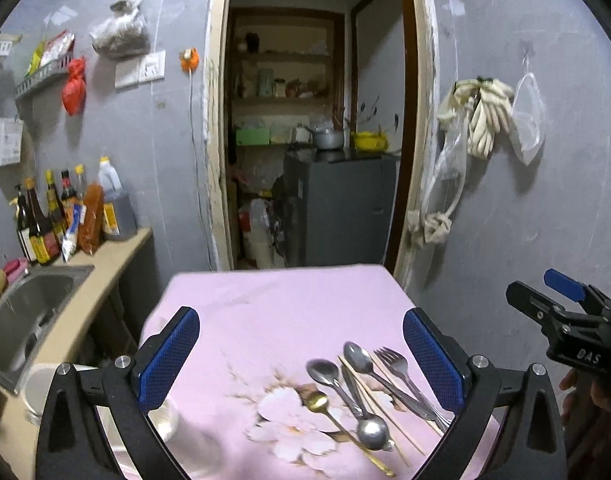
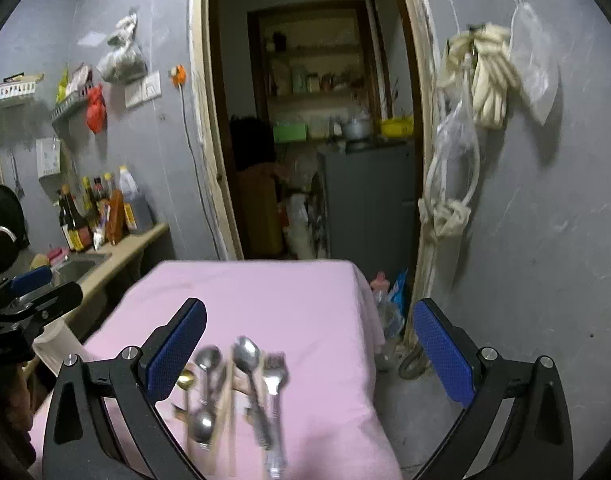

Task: Organize utensils

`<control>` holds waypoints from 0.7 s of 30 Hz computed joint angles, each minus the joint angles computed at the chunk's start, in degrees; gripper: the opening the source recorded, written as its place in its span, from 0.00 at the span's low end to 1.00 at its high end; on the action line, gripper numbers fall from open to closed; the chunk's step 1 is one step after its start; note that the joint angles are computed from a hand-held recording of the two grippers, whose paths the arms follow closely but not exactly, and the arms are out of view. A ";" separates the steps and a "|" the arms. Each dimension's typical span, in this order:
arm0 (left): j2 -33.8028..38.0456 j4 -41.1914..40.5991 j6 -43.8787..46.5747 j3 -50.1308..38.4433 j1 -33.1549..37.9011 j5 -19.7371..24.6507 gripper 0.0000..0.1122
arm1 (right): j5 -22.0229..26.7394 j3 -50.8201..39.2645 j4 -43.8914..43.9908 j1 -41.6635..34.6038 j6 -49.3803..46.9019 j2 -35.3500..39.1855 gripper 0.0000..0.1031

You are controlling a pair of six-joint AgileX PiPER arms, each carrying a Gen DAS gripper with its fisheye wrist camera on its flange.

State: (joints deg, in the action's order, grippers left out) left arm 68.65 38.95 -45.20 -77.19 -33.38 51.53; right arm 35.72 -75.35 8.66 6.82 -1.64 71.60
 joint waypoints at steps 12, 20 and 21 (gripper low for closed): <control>10.39 -7.67 -8.29 4.28 3.03 -0.84 0.91 | 2.51 -0.39 26.21 -7.26 -27.67 17.71 0.99; 13.51 -21.77 -2.92 8.15 10.27 -6.80 0.81 | 4.87 0.29 35.46 -6.51 -36.09 24.01 0.99; 13.98 -23.12 -2.13 8.49 10.89 -7.35 0.78 | 5.37 -0.01 36.05 -6.49 -36.73 24.50 0.99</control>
State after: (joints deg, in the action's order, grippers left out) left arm 82.62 15.83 -47.33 -68.70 -22.49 44.18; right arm 41.09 -75.35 44.71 0.33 -38.37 96.10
